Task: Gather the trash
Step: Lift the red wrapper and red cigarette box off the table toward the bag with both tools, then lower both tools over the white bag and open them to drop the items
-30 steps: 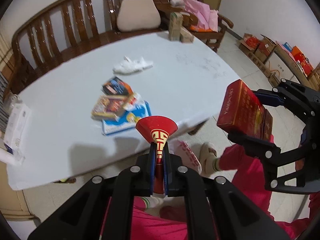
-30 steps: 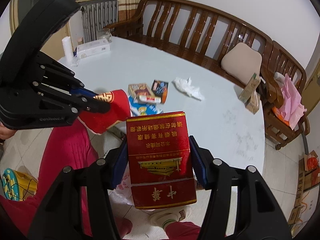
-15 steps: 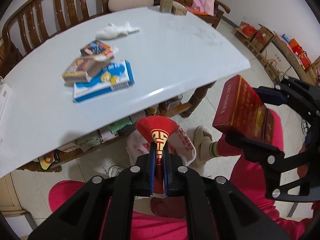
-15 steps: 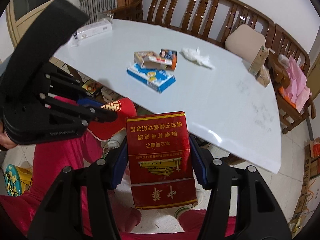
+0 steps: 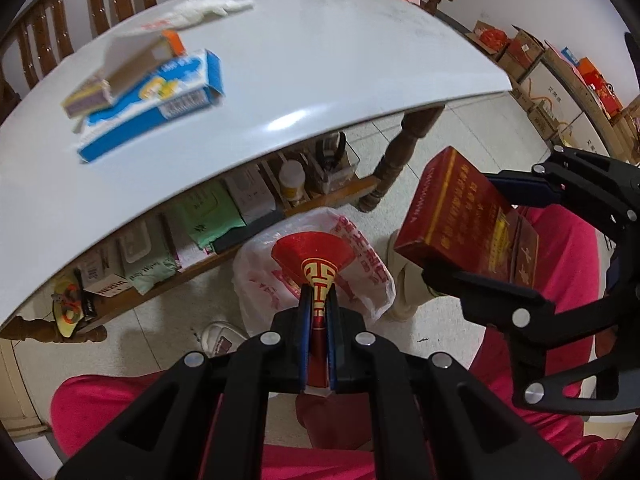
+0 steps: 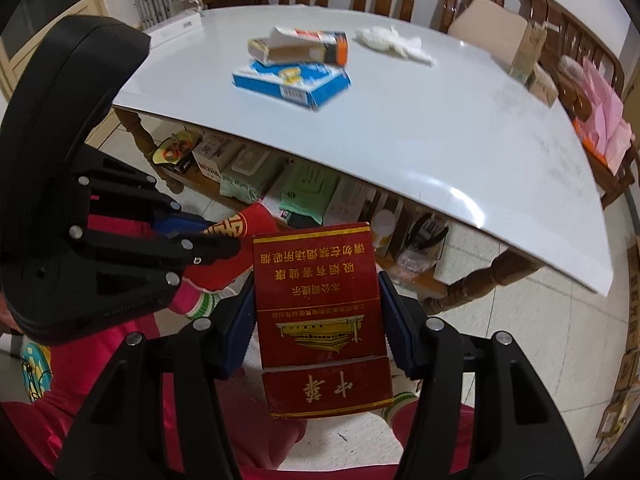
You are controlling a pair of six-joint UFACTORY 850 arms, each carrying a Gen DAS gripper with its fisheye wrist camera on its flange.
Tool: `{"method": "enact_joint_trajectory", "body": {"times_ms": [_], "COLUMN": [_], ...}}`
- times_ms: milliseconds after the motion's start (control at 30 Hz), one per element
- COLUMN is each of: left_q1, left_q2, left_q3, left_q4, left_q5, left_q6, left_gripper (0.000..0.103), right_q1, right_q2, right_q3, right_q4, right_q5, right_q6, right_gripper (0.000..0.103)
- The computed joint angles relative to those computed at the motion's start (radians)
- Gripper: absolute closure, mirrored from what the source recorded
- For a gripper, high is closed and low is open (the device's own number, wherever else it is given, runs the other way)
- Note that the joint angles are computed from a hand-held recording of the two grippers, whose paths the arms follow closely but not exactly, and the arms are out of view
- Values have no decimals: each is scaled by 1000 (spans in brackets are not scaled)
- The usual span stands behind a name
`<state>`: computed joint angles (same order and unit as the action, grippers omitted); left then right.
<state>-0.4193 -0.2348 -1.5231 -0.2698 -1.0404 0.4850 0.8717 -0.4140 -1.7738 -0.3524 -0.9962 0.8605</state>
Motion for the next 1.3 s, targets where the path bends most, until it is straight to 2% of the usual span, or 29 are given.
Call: {"method": "enact_joint_trajectory", "body": {"times_ms": [433, 900, 1300], "left_q1": [-2, 17, 19], "left_q2": [-98, -206, -329], "left_q3": [-5, -2, -43], "left_q4": [-23, -66, -40], "left_q5": [-2, -34, -74], "left_q6": [-6, -104, -210], "left_gripper": [96, 96, 96], "right_q1": [-49, -86, -112], "right_q2": [-18, -52, -118], "right_q3": [88, 182, 214], "right_q4": [75, 160, 296], "right_q5": [72, 172, 200], "right_q6": [-8, 17, -47], "right_gripper": [47, 47, 47]}}
